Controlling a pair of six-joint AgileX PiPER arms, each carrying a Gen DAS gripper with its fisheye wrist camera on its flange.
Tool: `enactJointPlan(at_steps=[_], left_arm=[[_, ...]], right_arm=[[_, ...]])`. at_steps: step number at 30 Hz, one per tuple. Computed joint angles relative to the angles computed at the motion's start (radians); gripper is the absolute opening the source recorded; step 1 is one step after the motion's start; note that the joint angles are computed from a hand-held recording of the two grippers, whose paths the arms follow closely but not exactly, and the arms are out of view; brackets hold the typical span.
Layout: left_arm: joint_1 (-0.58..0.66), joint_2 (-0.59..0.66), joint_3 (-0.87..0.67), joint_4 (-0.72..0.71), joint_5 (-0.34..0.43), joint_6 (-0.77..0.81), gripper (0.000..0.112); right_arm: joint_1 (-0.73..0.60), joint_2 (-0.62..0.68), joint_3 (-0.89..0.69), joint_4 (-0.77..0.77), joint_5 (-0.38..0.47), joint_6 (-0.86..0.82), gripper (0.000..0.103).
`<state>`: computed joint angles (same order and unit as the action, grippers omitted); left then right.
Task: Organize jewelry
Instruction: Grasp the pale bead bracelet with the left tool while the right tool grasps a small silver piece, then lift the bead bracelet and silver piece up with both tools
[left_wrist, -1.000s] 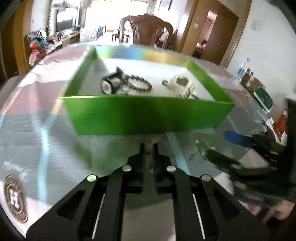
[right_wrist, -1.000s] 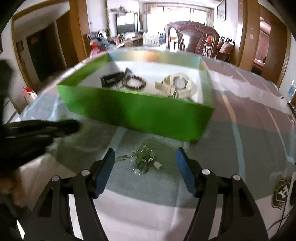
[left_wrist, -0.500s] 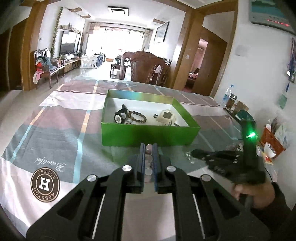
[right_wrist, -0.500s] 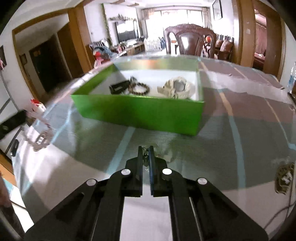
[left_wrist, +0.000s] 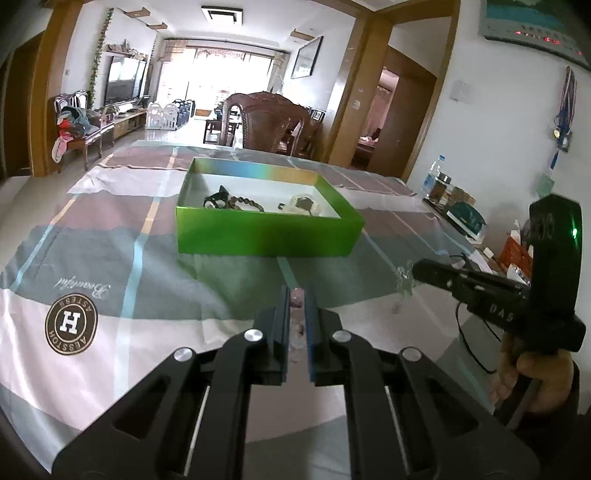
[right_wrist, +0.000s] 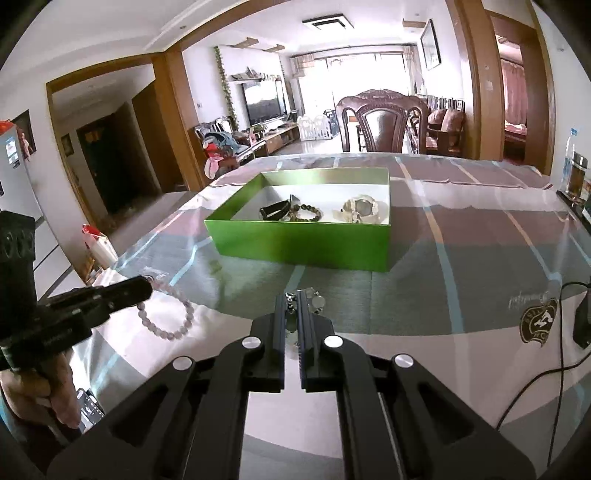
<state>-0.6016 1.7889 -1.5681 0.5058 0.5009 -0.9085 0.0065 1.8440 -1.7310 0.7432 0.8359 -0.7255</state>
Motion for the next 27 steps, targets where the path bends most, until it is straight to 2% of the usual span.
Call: enactJointPlan(at_steps=[12,27], left_arm=[[0.018,-0.014,0.036,0.006,-0.013,-0.020,0.008],[0.037,0.003,0.025,-0.067,-0.009,0.057,0.008]], right_arm=[[0.026,-0.019,0.041,-0.028,-0.049,0.023,0.006],[0.046,-0.012,0.047,-0.049,-0.061,0.045,0.006]])
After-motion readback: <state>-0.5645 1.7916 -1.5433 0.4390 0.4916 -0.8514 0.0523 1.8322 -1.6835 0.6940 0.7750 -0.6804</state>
